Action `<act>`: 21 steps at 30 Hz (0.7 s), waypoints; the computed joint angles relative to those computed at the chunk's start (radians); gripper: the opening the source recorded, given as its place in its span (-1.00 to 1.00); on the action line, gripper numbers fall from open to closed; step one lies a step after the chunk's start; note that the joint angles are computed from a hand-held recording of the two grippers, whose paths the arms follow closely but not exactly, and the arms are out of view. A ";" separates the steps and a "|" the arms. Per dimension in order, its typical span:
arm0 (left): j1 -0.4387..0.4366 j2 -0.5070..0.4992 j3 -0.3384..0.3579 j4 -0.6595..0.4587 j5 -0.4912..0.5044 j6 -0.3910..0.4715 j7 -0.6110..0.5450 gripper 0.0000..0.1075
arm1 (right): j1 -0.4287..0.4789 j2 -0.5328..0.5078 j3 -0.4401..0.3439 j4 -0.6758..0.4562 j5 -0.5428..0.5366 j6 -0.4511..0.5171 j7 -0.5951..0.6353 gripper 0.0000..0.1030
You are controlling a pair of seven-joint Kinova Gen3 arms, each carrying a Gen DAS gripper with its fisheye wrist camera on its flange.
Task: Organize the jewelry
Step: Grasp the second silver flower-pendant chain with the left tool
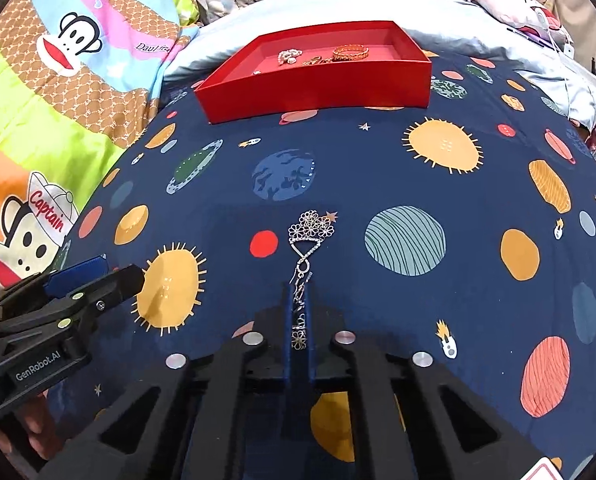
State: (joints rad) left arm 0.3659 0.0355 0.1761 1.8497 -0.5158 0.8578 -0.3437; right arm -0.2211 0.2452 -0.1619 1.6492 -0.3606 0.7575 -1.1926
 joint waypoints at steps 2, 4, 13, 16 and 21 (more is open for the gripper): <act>-0.002 0.000 0.000 -0.002 0.007 -0.004 -0.009 0.00 | 0.005 -0.006 0.000 0.005 -0.007 -0.001 0.006 -0.99; -0.002 0.000 0.000 -0.004 0.012 -0.009 -0.015 0.00 | 0.016 -0.015 0.002 0.012 -0.019 -0.003 0.013 -0.99; 0.010 0.047 -0.004 -0.073 0.045 -0.064 -0.078 0.16 | 0.086 -0.074 0.043 0.043 -0.072 0.005 0.049 -0.99; 0.038 0.092 -0.012 -0.117 0.024 -0.085 -0.078 0.18 | 0.107 -0.077 0.054 0.045 -0.089 0.017 0.056 -0.99; 0.063 0.165 -0.046 -0.174 0.053 -0.108 -0.118 0.18 | 0.134 -0.080 0.063 0.051 -0.120 0.028 0.079 -0.99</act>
State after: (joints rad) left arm 0.4292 0.2003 0.1302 1.6754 -0.4632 0.7496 -0.4616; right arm -0.0870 0.1653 -0.0990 1.7003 -0.4803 0.7851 -1.1140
